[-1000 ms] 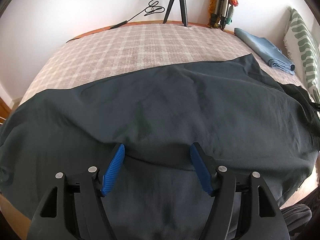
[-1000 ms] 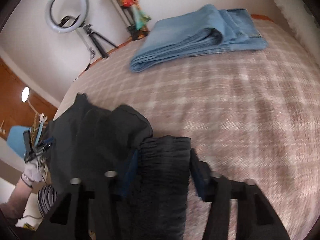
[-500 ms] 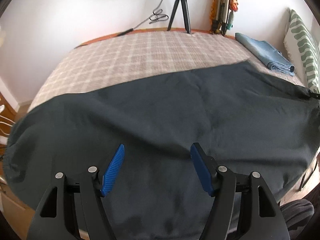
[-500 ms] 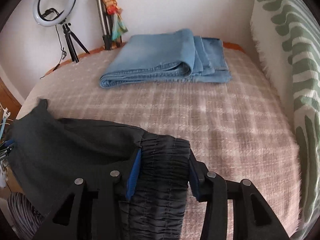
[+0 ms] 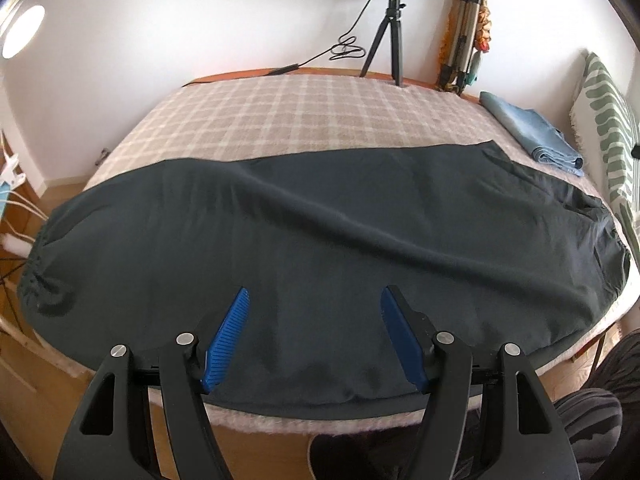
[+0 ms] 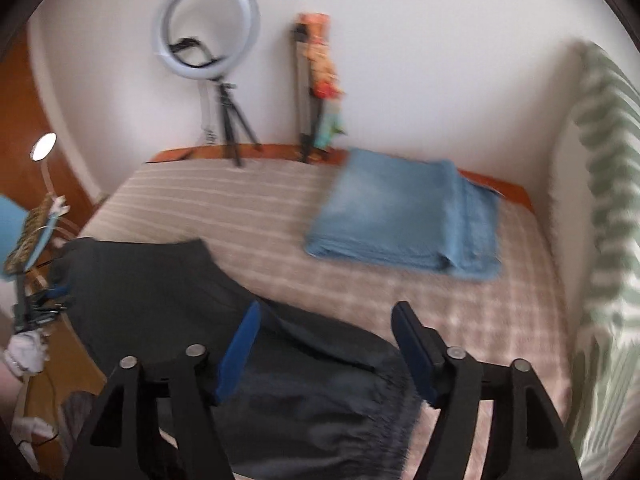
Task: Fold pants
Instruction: 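Smooth the flattened trousers with the left gripper while the right gripper releases the waistband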
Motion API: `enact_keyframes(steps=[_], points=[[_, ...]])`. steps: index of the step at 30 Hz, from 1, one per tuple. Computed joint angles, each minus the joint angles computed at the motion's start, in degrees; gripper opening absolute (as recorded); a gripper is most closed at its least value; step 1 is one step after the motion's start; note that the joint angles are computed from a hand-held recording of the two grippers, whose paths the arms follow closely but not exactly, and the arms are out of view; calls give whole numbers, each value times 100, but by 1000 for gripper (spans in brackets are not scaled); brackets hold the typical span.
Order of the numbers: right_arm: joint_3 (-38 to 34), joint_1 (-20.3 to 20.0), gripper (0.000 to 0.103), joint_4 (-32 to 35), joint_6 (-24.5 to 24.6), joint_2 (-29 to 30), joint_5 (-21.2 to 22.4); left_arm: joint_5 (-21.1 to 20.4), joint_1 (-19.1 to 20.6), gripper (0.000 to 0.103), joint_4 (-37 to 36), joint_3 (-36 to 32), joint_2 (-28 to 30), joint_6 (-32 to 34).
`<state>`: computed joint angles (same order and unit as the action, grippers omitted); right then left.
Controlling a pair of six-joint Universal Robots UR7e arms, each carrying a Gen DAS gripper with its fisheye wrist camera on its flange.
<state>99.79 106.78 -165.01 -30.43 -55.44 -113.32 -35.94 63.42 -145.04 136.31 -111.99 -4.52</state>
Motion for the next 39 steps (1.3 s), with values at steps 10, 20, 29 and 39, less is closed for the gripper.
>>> enact_keyframes(steps=[10, 20, 29, 39], points=[[-1814, 174, 75, 1185, -57, 1889, 710, 409, 405, 68, 141, -102, -133, 39], [-3657, 28, 68, 2306, 284, 3562, 1080, 188, 850, 70, 422, -175, -144, -56], [-3584, 349, 4, 1640, -331, 3790, 470, -100, 979, 70, 97, -125, -197, 173], [-3625, 457, 49, 1344, -167, 3922, 21, 217, 781, 68, 710, -135, -734, -324]])
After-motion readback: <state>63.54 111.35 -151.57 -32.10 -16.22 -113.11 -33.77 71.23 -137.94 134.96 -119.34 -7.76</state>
